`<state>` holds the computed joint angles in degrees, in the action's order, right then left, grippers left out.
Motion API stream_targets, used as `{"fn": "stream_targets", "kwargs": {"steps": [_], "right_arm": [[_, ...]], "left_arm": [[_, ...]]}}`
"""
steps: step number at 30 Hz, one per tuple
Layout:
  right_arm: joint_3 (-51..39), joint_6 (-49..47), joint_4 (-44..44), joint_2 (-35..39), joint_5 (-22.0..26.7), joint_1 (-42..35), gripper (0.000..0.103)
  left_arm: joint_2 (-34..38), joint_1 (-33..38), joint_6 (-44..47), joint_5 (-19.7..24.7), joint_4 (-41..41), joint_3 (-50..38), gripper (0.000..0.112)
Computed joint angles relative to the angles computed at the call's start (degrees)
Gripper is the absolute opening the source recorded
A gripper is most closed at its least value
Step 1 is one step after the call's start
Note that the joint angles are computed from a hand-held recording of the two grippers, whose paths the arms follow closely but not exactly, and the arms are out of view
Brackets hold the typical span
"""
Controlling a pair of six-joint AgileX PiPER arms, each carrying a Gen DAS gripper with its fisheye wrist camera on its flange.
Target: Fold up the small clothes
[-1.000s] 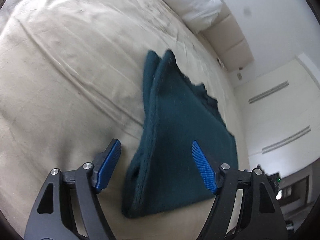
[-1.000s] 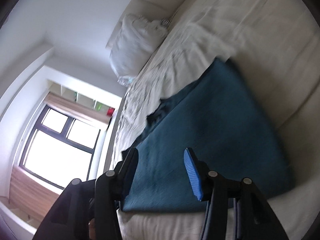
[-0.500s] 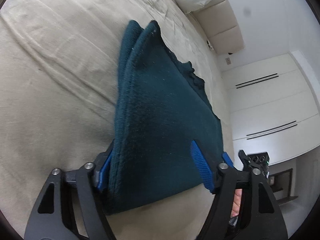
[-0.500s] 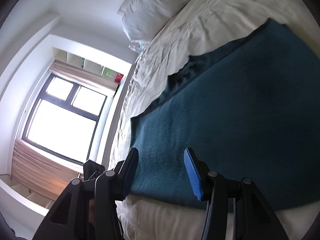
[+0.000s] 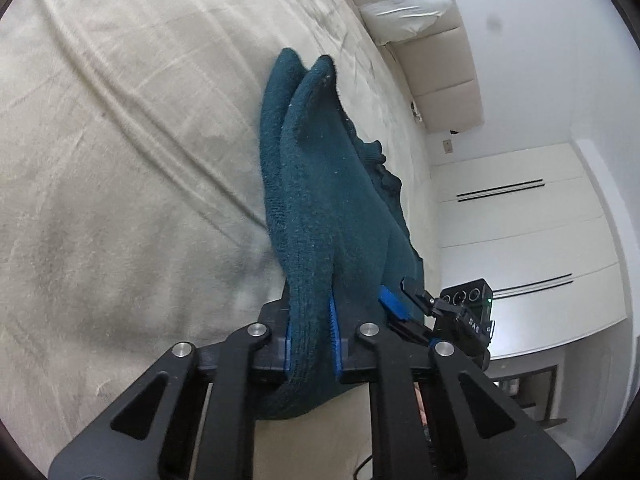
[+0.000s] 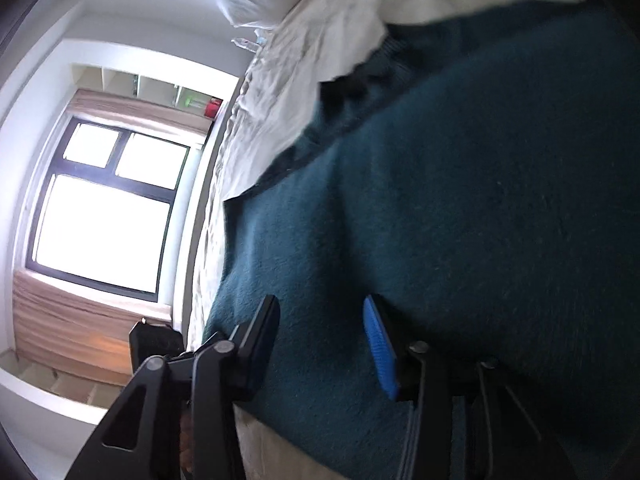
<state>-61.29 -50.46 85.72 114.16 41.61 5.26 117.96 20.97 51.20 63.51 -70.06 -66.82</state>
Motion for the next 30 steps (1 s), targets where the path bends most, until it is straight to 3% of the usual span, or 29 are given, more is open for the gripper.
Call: {"fn": "stream_targets", "kwargs": {"steps": [5, 10, 13, 18, 22, 28, 30], "right_arm": [[0.9, -2.3, 1.4, 0.2, 4.0, -2.5, 0.047], [0.9, -1.3, -1.1, -1.9, 8.2, -7.1, 0.056], [-0.2, -1.3, -1.6, -2.5, 12.9, -12.0, 0.063], [-4.4, -0.2, -1.9, 0.4, 18.6, -17.7, 0.071], [-9.5, 4.2, -7.0, 4.4, 19.4, -16.6, 0.072], [-11.1, 4.0, -5.8, 5.7, 18.2, -14.8, 0.071], [-11.8, 4.8, -6.4, 5.1, 16.9, -14.0, 0.061]], "left_arm": [[-5.0, -2.0, -2.0, -1.6, 0.9, 0.4, 0.011], [-11.7, -10.6, -5.9, -5.7, 2.4, -0.7, 0.011], [-13.8, -19.7, -7.5, -12.0, 2.9, -1.2, 0.011], [-8.9, -36.1, -14.0, -25.0, 10.7, -3.7, 0.011], [-6.6, -39.9, -15.1, -28.6, 12.9, -3.2, 0.011], [-8.2, -40.1, -17.0, -28.8, 16.1, -2.6, 0.011], [-7.2, -43.2, -21.0, -31.2, 18.9, -4.2, 0.011]]}}
